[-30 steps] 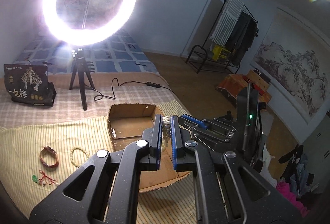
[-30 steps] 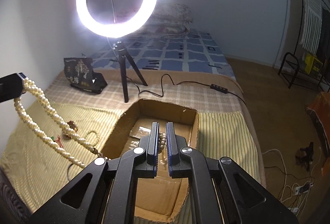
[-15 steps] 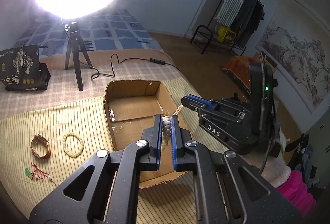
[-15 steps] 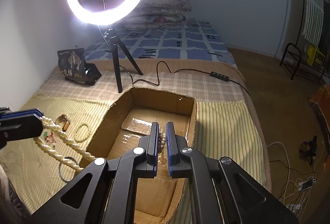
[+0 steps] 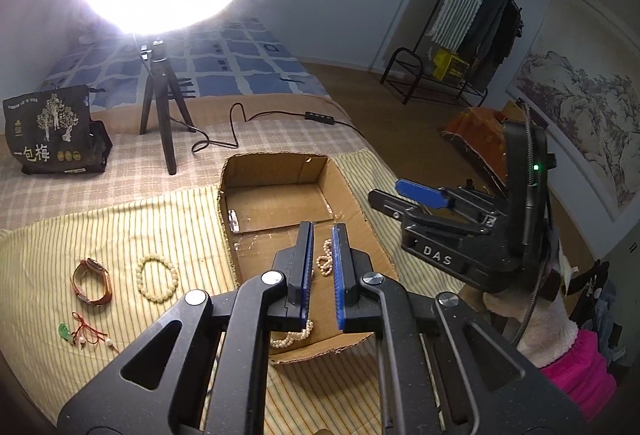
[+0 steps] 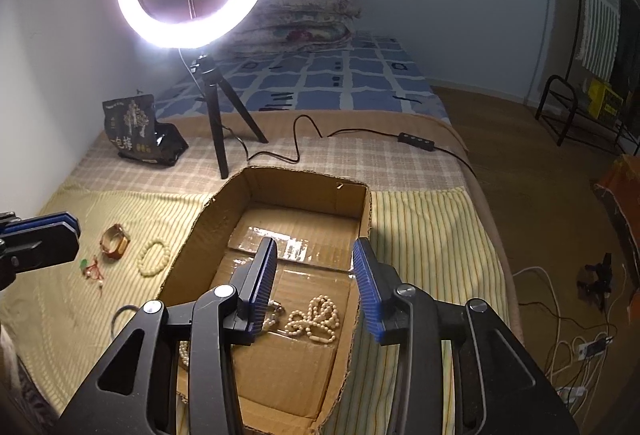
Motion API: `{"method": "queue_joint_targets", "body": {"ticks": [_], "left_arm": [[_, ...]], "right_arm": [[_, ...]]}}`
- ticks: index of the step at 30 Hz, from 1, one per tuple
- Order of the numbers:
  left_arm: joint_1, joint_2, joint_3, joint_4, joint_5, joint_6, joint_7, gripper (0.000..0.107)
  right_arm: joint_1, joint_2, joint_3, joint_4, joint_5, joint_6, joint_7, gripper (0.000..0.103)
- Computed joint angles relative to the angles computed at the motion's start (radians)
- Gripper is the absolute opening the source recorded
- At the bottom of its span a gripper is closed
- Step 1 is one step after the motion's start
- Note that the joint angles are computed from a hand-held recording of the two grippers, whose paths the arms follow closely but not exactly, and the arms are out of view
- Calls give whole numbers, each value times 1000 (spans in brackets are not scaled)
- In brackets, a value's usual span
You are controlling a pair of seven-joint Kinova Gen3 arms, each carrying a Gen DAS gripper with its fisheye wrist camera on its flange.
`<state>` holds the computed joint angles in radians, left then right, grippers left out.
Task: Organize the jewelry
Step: 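Open the right tool to drop the coiled pearls while the left tool releases the necklace, then move the left tool to the green jade pendant while the right tool approaches the black ring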
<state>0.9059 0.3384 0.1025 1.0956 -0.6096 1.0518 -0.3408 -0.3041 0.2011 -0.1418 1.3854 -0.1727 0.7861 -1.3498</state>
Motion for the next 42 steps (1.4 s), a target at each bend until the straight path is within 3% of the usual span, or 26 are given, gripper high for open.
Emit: {"method": "queue_joint_targets", "body": {"ticks": [14,16,18,21,25,33,42], "left_arm": [[8,-66,27,68,-55,59,56,8],[9,-81,34,83,-70,69,70,25],[14,-97,42,103,-97,81,94,39],[15,-124,60,131,-133,114,117,39],[-10,-167,90,184,-146,136,141,39],[-95,-283,162,315,-158,176,198,39],[-236,-428,215,491,-83,165,237,39]], "right_arm": [[-25,-62,1,25,40,25,-40,39],[-37,-78,1,34,59,26,-62,50],[-45,-94,-1,44,73,20,-78,55],[-56,-116,-7,56,86,18,-93,56],[-84,-151,-18,87,143,-1,-157,70],[-119,-192,-48,124,128,0,-169,71],[-180,-206,-87,173,64,-2,-115,71]]}}
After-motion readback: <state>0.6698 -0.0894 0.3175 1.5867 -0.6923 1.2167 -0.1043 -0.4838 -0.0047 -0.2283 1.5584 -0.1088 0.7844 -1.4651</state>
